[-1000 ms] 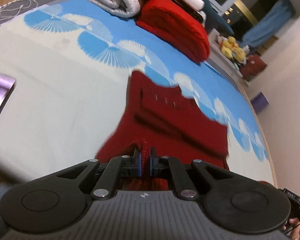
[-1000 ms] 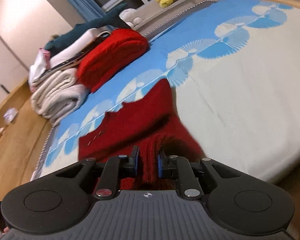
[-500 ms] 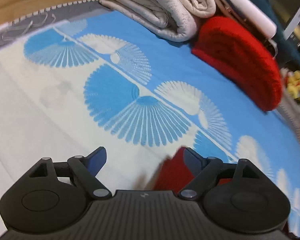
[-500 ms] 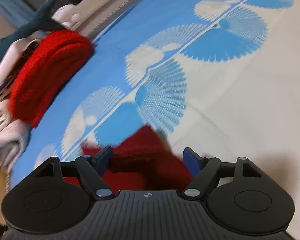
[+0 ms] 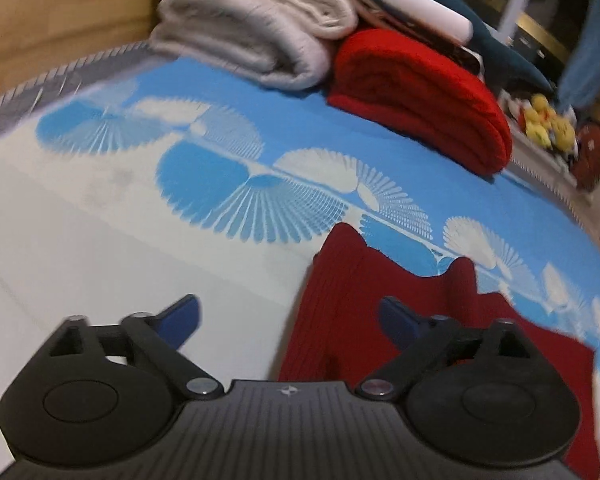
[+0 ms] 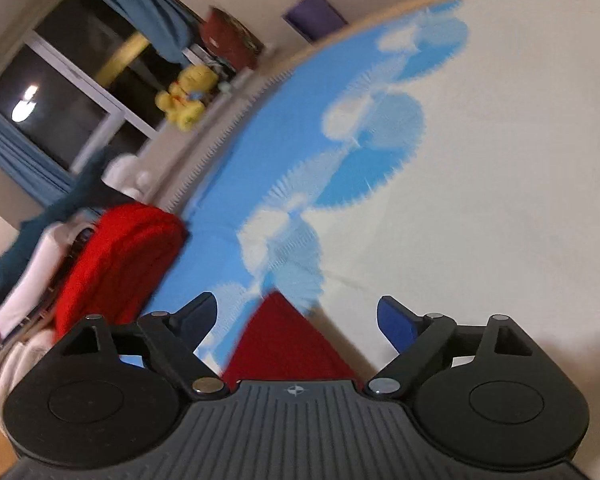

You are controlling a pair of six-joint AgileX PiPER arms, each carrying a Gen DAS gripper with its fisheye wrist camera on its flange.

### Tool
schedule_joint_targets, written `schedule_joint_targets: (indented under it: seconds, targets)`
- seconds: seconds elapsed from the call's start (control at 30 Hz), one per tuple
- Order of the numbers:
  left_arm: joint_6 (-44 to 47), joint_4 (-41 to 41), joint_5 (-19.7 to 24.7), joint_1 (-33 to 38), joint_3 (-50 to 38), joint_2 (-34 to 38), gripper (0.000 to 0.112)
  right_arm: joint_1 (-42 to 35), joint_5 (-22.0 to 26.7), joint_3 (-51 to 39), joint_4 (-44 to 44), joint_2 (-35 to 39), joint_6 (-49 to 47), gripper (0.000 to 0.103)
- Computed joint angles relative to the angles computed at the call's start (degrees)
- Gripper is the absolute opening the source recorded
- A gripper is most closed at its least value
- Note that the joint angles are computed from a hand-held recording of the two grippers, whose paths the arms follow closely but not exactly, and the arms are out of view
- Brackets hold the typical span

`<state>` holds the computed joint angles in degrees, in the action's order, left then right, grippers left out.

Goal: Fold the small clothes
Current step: 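Pinch the sweater hem with both tools and lift it toward the collar, then lay the hem over the collar with both tools and open them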

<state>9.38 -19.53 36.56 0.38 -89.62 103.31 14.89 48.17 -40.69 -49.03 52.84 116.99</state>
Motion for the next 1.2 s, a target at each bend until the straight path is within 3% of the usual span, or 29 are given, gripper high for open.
schedule_joint_targets:
  seconds: [0.07, 0.17, 0.3, 0.43, 0.6, 0.63, 0.67, 0.73, 0.77, 0.8, 0.83, 0.87, 1.0, 1.1, 1.2]
  targets:
    - [-0.5, 3.5, -1.8, -2.2, -1.3, 2.1, 0.103, -3.2, -4.8, -0.2, 3.0, 3.2, -6.0, 0.088]
    - [1.7, 4.8, 0.6, -4.0, -7.3, 7.1, 0.103, -2.1, -2.6, -3.1, 0.4, 9.5, -8.8, 0.088]
    - [0.5, 8.8, 1.2, -6.1, -10.1, 10.5, 0.103, -4.5, -4.2, -7.0, 1.1, 16.0, -19.5, 0.087]
    - [-4.1, 13.9, 2.0, -8.1, -11.9, 12.6, 0.103, -3.6, 0.4, -10.2, -1.8, 20.7, -23.7, 0.087]
    - [-6.9, 17.2, 2.9, -9.8, -13.1, 14.1, 0.103, -9.2, -4.7, -11.1, 8.6, 22.4, -32.7, 0.087]
    - [-7.2, 17.0, 3.0, -9.7, -13.5, 14.4, 0.097, -9.3, -4.9, -10.9, 9.3, 22.6, -33.7, 0.085]
    - [-7.4, 16.7, 2.7, -9.6, -13.5, 14.5, 0.073, -9.3, -4.8, -10.7, 9.4, 23.1, -34.3, 0.084]
    - [-3.2, 11.8, 4.9, -8.3, -15.6, 15.6, 0.042, -9.2, -5.3, -9.7, 7.8, 23.5, -32.9, 0.084]
    - [-3.1, 10.6, 5.8, -7.8, -16.3, 15.9, 0.035, -9.3, -5.9, -9.3, 7.8, 23.5, -32.5, 0.084]
    - [-4.2, 11.1, 6.0, -7.8, -16.6, 16.0, 0.028, -9.5, -6.7, -9.0, 8.3, 23.2, -32.8, 0.081]
    - [-4.3, 11.0, 6.9, -7.6, -17.2, 16.1, 0.015, -10.0, -8.8, -8.2, 9.2, 22.4, -34.2, 0.060]
    - [-4.4, 10.4, 7.5, -7.2, -17.7, 16.1, 0.013, -10.2, -10.8, -7.7, 10.0, 21.6, -36.5, 0.013]
    - [-8.6, 8.9, 9.7, -4.4, -19.7, 15.5, 0.011, -5.0, -6.2, -8.5, 1.7, 20.4, -29.1, 0.015]
    - [-6.5, 4.4, 14.6, -1.4, -24.4, 18.3, 0.011, -5.6, -8.2, -7.0, 0.1, 18.2, -26.4, 0.015]
    - [-3.8, 6.1, 13.3, -2.4, -23.1, 18.2, 0.012, -7.4, -10.7, -6.0, 1.2, 18.8, -29.2, 0.015]
